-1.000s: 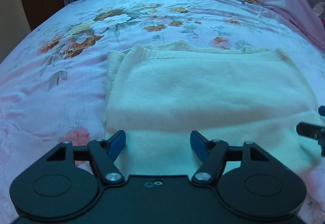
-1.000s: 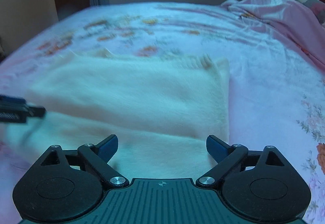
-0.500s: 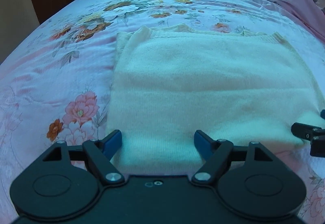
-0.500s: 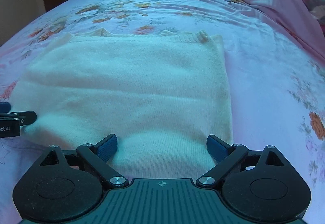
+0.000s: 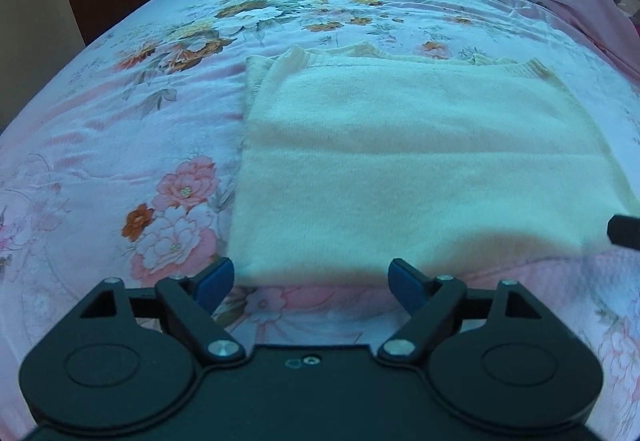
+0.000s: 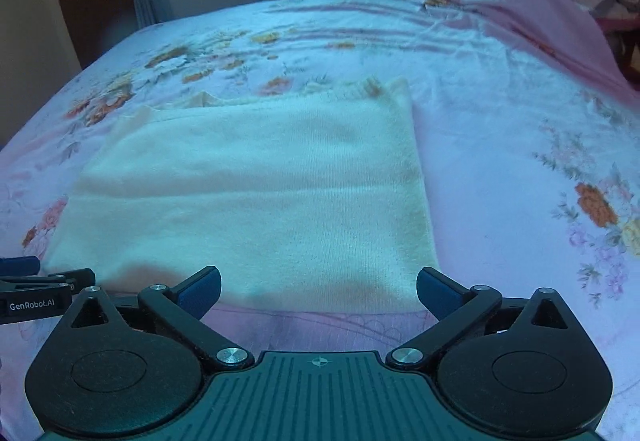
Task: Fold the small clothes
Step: 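Press the folded sweater flat with both open grippers, then smooth the folded sweater edges with both open grippers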
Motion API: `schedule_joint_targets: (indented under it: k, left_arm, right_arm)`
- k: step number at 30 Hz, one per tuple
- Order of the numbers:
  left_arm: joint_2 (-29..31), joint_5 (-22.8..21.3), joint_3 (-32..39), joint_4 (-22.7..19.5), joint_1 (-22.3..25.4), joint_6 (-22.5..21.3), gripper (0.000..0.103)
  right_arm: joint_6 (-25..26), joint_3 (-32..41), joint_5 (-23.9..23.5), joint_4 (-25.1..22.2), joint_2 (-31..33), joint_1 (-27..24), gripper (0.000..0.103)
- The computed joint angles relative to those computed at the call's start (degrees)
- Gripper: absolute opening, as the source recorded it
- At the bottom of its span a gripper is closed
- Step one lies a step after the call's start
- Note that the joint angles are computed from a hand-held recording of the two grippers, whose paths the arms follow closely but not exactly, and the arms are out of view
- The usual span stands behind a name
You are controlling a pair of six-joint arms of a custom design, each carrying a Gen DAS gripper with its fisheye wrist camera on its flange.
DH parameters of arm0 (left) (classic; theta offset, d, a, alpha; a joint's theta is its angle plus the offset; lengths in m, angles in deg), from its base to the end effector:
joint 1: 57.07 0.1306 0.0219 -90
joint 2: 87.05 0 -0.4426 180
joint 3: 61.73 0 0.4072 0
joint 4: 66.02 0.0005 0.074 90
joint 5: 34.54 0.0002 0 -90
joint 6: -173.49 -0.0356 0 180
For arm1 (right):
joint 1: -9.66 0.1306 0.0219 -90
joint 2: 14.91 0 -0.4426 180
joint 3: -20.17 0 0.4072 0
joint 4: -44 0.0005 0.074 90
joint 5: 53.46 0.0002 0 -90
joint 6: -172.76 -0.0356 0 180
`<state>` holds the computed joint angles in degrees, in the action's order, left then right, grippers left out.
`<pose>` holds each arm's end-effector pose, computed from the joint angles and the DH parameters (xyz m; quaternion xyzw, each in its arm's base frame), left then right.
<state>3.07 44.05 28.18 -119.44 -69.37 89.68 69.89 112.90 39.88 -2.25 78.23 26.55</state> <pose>0.4845 -0.0989 0.4839 0.0194 0.9457 0.0433 0.3217 0.5063 0.1510 0.4898 -0.0218 0.9287 0.0686 0.3637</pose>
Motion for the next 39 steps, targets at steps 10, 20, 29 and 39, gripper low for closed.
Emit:
schedule_joint_targets:
  k: [10,20,29,39]
  left_arm:
    - [-3.0,3.0,-1.9,1.9,1.8,-0.4,0.089]
    - [-0.7,7.4,1.4,-0.8,4.0,2.2,0.099]
    - [0.9,6.3,2.2,-1.4,3.7,2.1,0.101]
    - [3.7,7.4,5.3,0.1,1.4,-0.5,0.101]
  right_arm:
    - [0.3,-5.7,-6.0,11.6,-3.5,0.3,0.103]
    - [3.6,0.2,-6.0,3.6,1.3,0.4,0.103]
    - [3.4,2.1,-3.1,2.9,4.1,1.2,0.103]
    - [4.6,4.5,1.9,4.4,6.9,2.8,0.103]
